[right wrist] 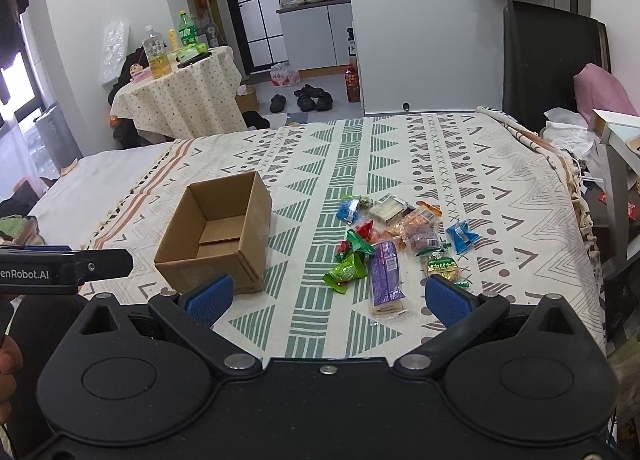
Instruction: Organize snacks
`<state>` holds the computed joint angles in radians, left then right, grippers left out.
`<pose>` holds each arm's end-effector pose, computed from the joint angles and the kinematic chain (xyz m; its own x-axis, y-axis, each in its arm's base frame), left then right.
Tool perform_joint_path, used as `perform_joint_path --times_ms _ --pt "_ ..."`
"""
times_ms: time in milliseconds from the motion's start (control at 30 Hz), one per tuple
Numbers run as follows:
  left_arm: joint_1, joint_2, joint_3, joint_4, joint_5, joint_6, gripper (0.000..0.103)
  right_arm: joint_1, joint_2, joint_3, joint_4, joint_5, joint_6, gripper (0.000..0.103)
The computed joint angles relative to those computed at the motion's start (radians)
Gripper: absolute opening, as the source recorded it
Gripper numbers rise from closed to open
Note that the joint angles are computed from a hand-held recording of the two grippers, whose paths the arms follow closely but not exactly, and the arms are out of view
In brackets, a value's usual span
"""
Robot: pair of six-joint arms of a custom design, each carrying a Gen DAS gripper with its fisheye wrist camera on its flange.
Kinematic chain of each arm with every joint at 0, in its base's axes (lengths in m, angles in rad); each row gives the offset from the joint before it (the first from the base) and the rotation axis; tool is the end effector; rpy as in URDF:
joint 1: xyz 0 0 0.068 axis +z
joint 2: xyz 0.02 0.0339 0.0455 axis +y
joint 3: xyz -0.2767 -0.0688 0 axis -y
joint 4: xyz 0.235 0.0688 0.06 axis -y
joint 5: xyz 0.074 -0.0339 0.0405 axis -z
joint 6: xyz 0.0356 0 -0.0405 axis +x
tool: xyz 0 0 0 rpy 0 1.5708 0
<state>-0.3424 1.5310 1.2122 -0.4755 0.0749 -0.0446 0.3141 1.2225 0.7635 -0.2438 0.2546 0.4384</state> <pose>0.3078 -0.1125 0.2952 -0.6884 0.1982 -0.6977 0.3539 0.9315 -0.0846 0.2363 0.0673 0.2532 -0.6059 0.2351 -0.7600 0.1557 0.9719 0.1765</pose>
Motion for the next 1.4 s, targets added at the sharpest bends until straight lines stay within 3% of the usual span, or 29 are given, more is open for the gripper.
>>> perform_joint_path --times_ms 467,800,1133,1400 --pt "-0.065 0.122 0.061 0.009 -0.037 -0.02 0.103 -0.077 0.054 -0.012 0.047 -0.046 -0.041 0.103" --pt "-0.13 0.279 0.168 0.017 -0.048 -0.113 0.103 -0.256 0.096 -0.04 0.119 -0.176 -0.063 0.102" --pt "-0.181 0.456 0.325 -0.008 -0.055 -0.166 0.101 -0.423 0.198 -0.036 0.176 -0.321 -0.091 0.086" --pt "-0.192 0.63 0.542 -0.099 -0.025 -0.149 0.096 -0.513 0.349 0.019 0.224 -0.407 -0.094 0.077"
